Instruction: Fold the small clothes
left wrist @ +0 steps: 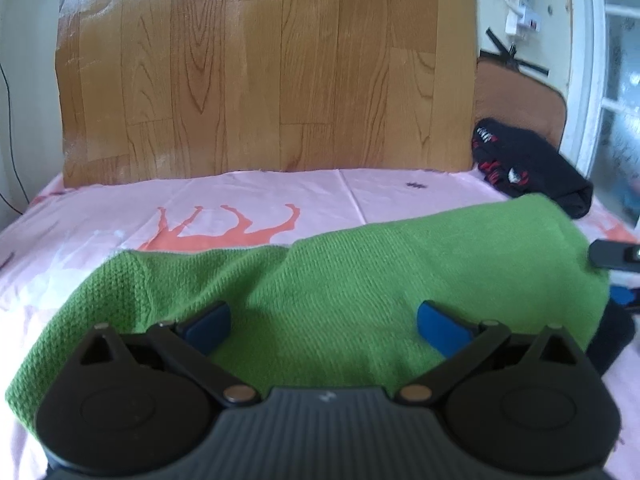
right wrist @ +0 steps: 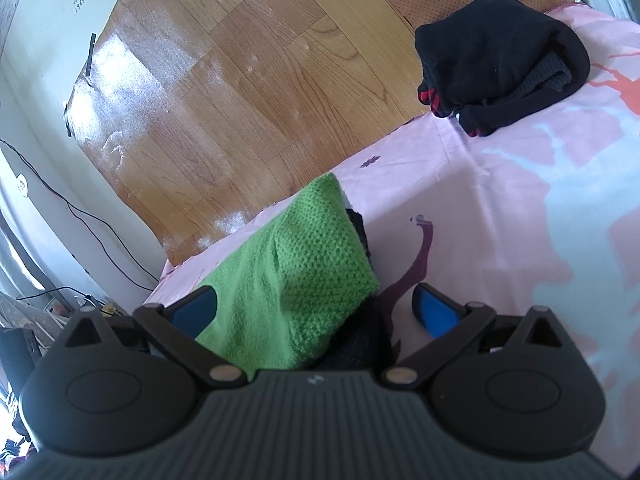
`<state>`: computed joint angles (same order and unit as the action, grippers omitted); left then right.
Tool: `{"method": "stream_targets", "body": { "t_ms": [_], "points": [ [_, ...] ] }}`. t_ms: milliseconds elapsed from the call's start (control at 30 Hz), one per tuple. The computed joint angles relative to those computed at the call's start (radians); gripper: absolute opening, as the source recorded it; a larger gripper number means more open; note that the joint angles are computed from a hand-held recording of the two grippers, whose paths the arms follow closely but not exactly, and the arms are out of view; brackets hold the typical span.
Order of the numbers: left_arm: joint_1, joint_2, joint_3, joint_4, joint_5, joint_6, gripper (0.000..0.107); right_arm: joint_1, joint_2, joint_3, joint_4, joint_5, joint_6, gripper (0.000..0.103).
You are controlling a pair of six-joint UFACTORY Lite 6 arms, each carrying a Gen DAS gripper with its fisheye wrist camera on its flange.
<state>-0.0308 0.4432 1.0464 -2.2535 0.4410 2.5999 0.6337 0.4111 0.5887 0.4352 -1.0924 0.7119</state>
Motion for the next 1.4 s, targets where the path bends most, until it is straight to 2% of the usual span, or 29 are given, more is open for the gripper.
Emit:
{"method": "stream_targets", "body": {
  "t_ms": [167,400,1267,1400],
  "points": [
    [0.016,0.007,0.014,0.079,0.013,-0.076,0.103,-0.003,0.0,-0.002,-0.004,-0.003,0.001,0.103],
    [-0.001,-0.001,0.003,0.024,-0.008,-0.013,0.103,-0.005,0.0,-0.003,-0.008,-0.004,0.002,0.103],
    [-0.01,0.009,0.014,0.013,-0.03,0.009,0.103,0.001,0.002,-0.003,0.004,-0.011,-0.004,0.103],
    [0.006,0.008,0.017,0.075,-0.01,-0.05,0.103,0.004,0.005,-0.003,0.008,-0.016,-0.006,0.103]
  ]
}}
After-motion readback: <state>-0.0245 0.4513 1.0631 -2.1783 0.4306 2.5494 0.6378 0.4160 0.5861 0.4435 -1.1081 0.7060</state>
